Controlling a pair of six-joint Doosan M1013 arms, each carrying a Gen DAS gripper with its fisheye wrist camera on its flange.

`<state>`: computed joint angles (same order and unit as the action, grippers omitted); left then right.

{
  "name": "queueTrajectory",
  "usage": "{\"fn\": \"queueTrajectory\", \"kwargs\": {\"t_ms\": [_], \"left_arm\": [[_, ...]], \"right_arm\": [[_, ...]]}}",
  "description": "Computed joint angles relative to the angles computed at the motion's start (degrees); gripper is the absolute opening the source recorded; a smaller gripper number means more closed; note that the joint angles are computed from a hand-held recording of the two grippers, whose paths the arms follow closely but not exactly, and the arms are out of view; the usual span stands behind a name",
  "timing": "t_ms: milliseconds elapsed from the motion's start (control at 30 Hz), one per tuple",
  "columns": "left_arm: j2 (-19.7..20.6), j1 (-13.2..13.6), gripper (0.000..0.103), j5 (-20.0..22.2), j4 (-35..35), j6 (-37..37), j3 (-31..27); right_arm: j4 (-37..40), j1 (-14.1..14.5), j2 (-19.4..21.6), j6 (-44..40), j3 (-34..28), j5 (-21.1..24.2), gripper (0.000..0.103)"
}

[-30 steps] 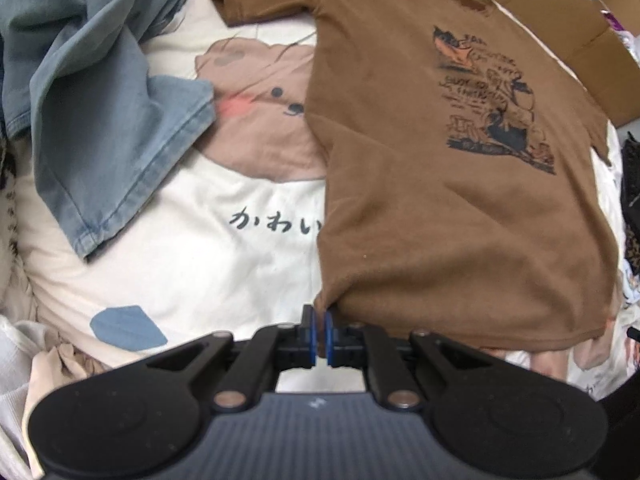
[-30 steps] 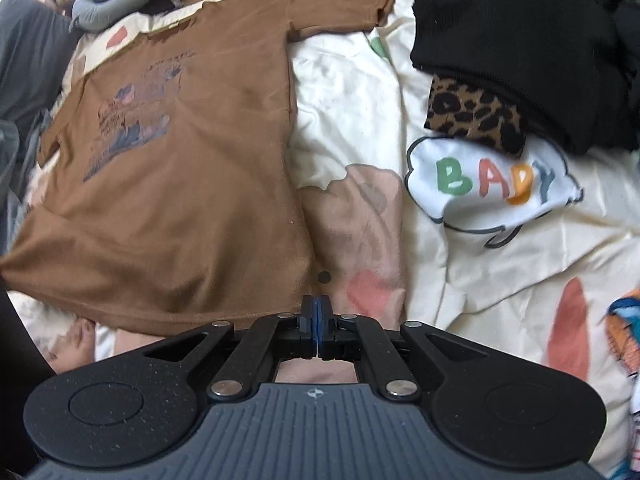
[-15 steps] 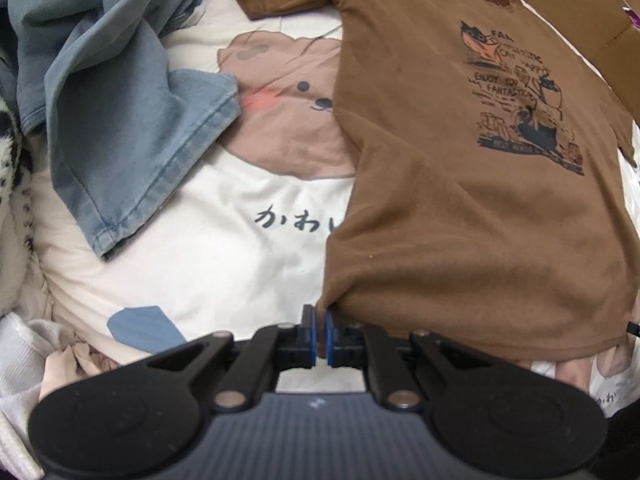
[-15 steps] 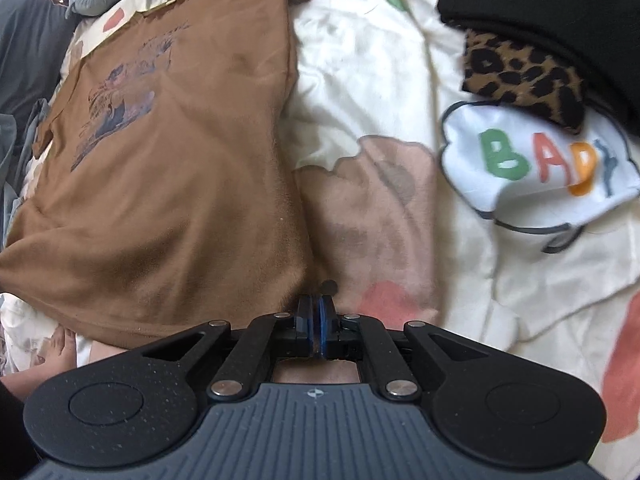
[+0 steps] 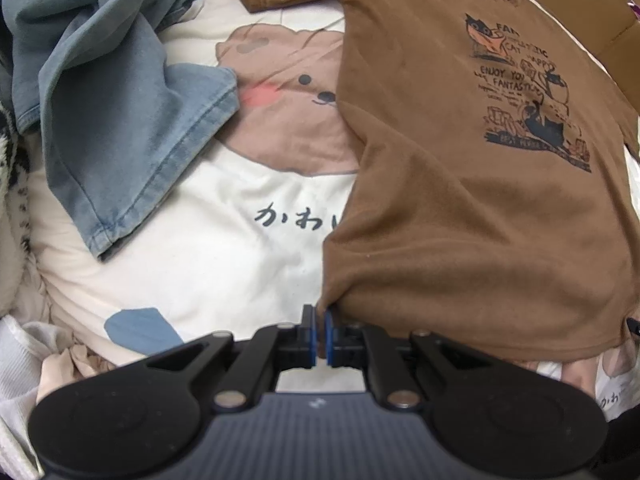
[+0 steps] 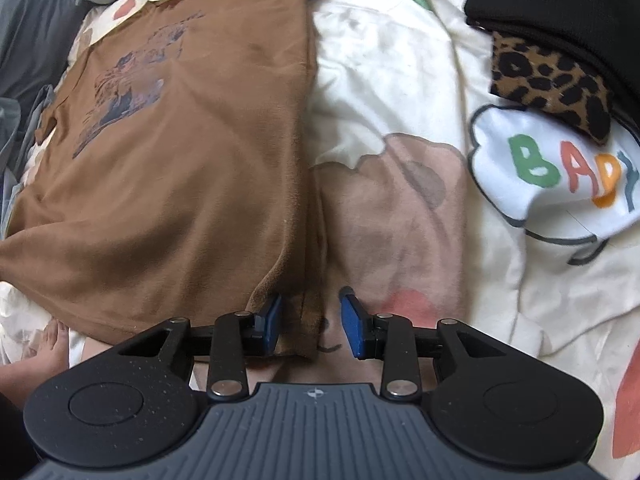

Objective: Fold clothes

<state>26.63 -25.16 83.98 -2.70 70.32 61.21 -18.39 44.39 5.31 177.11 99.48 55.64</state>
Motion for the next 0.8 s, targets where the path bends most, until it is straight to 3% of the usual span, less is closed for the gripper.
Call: {"fn": "queueTrajectory", "kwargs": {"t_ms": [600,800], "left_arm": [[-0.8,0.3,0.004,-1.4,-0.7,-0.8,1.2],[-0.7,0.2,0.004,-1.4,-0.6,-1.1,1.2]], "right_arm": [[-1.0,2.6,-1.6,6.1,-1.1,4.8,0.036],[-0.4,1.9,-1.2,5.6,-0.4,1.9,0.036]]}}
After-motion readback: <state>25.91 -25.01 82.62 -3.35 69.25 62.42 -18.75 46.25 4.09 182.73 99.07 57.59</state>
